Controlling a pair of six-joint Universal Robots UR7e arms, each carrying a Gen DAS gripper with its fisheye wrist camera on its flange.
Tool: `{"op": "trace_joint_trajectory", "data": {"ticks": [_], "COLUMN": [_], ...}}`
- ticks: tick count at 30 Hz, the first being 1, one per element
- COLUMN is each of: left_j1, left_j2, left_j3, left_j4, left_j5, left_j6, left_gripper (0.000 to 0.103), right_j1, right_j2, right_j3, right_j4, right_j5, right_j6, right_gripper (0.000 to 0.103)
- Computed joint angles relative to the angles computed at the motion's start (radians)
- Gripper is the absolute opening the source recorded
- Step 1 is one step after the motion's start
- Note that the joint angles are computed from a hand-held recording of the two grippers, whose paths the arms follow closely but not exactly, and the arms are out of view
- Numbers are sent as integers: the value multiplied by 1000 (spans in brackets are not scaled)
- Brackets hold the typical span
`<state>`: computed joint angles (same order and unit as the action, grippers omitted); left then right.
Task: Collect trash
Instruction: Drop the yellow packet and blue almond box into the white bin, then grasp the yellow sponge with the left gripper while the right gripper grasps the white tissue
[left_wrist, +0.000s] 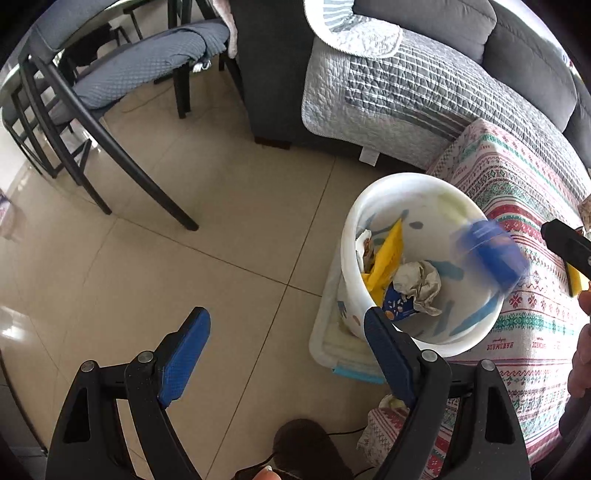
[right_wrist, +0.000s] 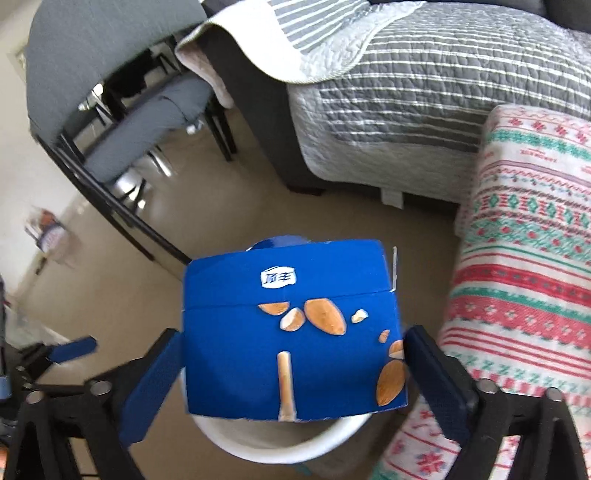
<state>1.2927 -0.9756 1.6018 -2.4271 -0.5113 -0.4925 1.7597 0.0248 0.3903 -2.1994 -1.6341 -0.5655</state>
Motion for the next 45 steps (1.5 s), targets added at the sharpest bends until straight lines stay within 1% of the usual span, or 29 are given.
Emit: {"op": "trace_joint_trajectory", "data": {"ticks": [3, 5, 9, 11, 14, 18, 23, 27, 32, 34, 38, 42, 45], "left_j1": [-3, -6, -16, -23, -33, -48, -66, -83, -100, -108, -124, -143, -155], "left_j2": [-3, -3, -4, -4, 1, 21, 64, 113, 174, 204, 276, 366, 437], "left_j3": [5, 7, 11, 16, 14, -8, -53, -107, -175, -209, -297, -416, -512], "left_j4": [-6, -8, -27, -51, -65, -73, -75, -49, -21, -6, 42, 96, 128], "left_j5": [0, -1, 0, -1, -6, -19, -47, -52, -67, -70, -93, -130, -154], "left_j6": [2, 4, 21, 41, 53, 69, 114, 142, 163, 175, 202, 224, 248], "left_gripper": [87, 87, 87, 87, 87, 87, 87, 87, 87, 87, 87, 87, 87], "right_j1": [3, 4, 6, 8, 14, 12, 1, -13, -33, -45, -66, -83, -99], "right_j2": [-25, -40, -52, -64, -79, -120, -169, -189, -219, -229, -241, -251, -265], "right_j3": [53, 80, 96, 112, 131, 198, 256, 247, 245, 233, 193, 159, 146], "right_j4": [-41, -60, -86, -103, -133, -222, -263, -244, -275, -272, -239, -222, -207], "right_j5": [14, 20, -1, -37, -112, -176, -256, -309, -372, -390, -423, -454, -463], "right_j6": [-21, -23, -20, -21, -34, -66, -47, -22, -17, -1, 49, 59, 76], "right_gripper": [102, 102, 102, 102, 102, 102, 102, 102, 102, 102, 102, 102, 102]}}
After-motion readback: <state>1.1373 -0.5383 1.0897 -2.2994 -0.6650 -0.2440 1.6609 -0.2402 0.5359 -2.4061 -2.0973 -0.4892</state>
